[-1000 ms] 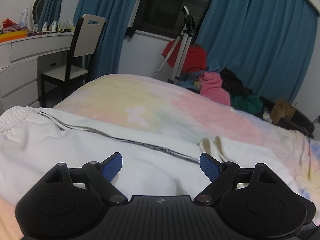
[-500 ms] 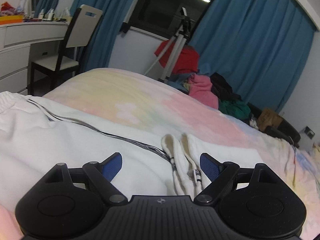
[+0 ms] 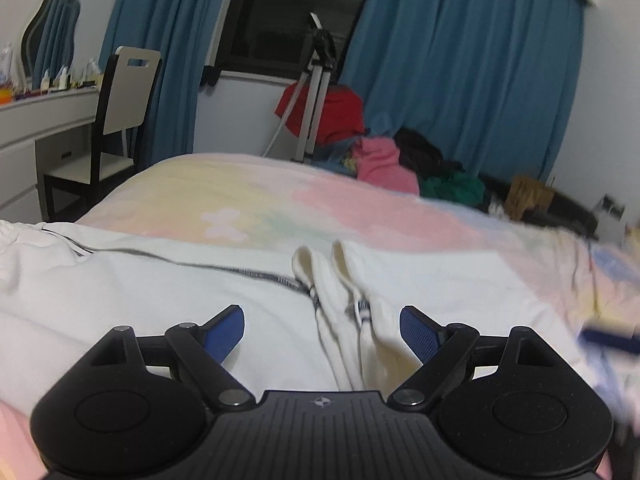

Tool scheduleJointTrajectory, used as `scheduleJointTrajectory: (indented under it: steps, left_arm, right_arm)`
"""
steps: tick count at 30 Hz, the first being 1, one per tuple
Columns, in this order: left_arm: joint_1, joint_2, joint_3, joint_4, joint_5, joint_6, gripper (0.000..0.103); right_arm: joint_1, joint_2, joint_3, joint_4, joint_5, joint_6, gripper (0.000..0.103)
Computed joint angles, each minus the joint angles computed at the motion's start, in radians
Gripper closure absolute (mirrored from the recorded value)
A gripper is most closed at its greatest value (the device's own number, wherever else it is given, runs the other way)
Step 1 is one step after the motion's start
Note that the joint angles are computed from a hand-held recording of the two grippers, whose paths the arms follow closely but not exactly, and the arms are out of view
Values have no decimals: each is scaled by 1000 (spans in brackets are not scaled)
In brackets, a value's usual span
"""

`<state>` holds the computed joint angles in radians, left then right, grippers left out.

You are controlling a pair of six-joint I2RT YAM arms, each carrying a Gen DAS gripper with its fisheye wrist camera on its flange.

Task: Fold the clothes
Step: 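Lay the held cuffs onto the sweatshirt and open the right gripper, then grasp the ribbed sweatpants cuffs with the left gripper and lift them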

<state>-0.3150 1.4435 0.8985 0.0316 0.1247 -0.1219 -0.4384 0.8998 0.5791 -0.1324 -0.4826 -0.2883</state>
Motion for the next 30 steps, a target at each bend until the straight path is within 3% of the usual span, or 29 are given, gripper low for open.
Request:
scheduleJointTrajectory:
  steps: [2,7,11,15,19,24,27,30]
  left_arm:
    - [-19,9,-11,3,-32,13,17]
    - [-37,52,-9,-17,-88,21,17]
    - [-38,59,-16,-13,-103,24,17]
    - [-39,23,-27,-40,-113,19,17]
    - [6,-101,-26,-167,-146,-1,18]
    - [228,-204,15,-356,-35,-170,9]
    - [370,-170,61,-456,45,-313,8]
    - [455,-66,96,-486,94,-405,10]
  right_arm:
    - [-12,77,19,61,100,39,19]
    - [-63,216,103,14,175,136,19]
    - [-60,277,107,11,218,141,19]
    - [-106,356,109,20,160,169,18]
    - [-112,376,99,48,143,173,17]
    - [-140,401,127,33,104,162,18]
    - [-131,408,150,9,117,174,18]
    - [-130,401,155,-8,120,177,18]
